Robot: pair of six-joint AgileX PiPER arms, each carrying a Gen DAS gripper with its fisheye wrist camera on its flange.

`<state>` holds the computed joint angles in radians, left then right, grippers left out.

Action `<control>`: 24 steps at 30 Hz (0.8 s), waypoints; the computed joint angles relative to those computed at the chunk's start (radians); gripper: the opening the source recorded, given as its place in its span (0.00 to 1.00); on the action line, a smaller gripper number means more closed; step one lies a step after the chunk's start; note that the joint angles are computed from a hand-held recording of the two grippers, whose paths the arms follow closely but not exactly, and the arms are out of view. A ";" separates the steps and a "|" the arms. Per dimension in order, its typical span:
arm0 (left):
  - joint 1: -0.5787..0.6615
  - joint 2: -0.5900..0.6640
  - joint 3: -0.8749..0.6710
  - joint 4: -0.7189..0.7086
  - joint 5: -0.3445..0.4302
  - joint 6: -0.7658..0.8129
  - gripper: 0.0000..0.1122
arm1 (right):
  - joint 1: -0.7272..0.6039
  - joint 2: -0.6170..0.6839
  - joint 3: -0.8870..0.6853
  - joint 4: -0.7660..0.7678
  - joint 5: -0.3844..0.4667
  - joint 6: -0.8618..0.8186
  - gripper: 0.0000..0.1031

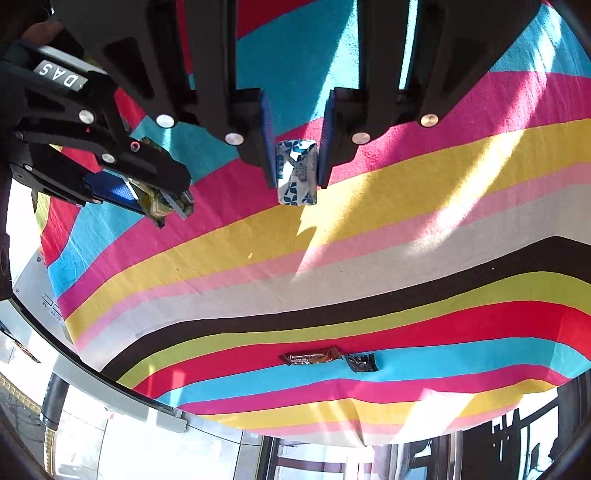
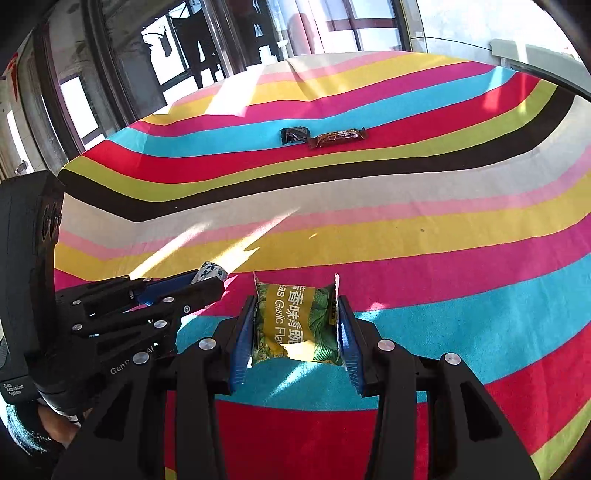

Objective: Organize snacks
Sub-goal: 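Carry both snacks over the white box and open both tools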

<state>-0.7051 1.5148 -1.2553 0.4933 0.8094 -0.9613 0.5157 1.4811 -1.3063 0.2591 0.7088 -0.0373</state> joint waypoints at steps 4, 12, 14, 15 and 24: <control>-0.065 -0.036 0.038 0.050 0.016 -0.078 0.19 | 0.000 -0.072 0.070 -0.023 -0.009 0.019 0.41; -0.168 -0.076 0.077 0.119 0.068 -0.174 0.19 | 0.005 -0.177 0.170 -0.038 -0.019 0.029 0.41; -0.193 -0.080 0.077 0.133 0.085 -0.194 0.19 | -0.001 -0.217 0.200 -0.043 -0.017 0.019 0.41; -0.209 -0.079 0.072 0.139 0.095 -0.201 0.19 | -0.006 -0.239 0.215 -0.050 -0.014 0.014 0.41; -0.327 0.017 -0.040 0.160 0.127 -0.190 0.19 | -0.180 -0.412 0.325 0.016 0.050 -0.090 0.41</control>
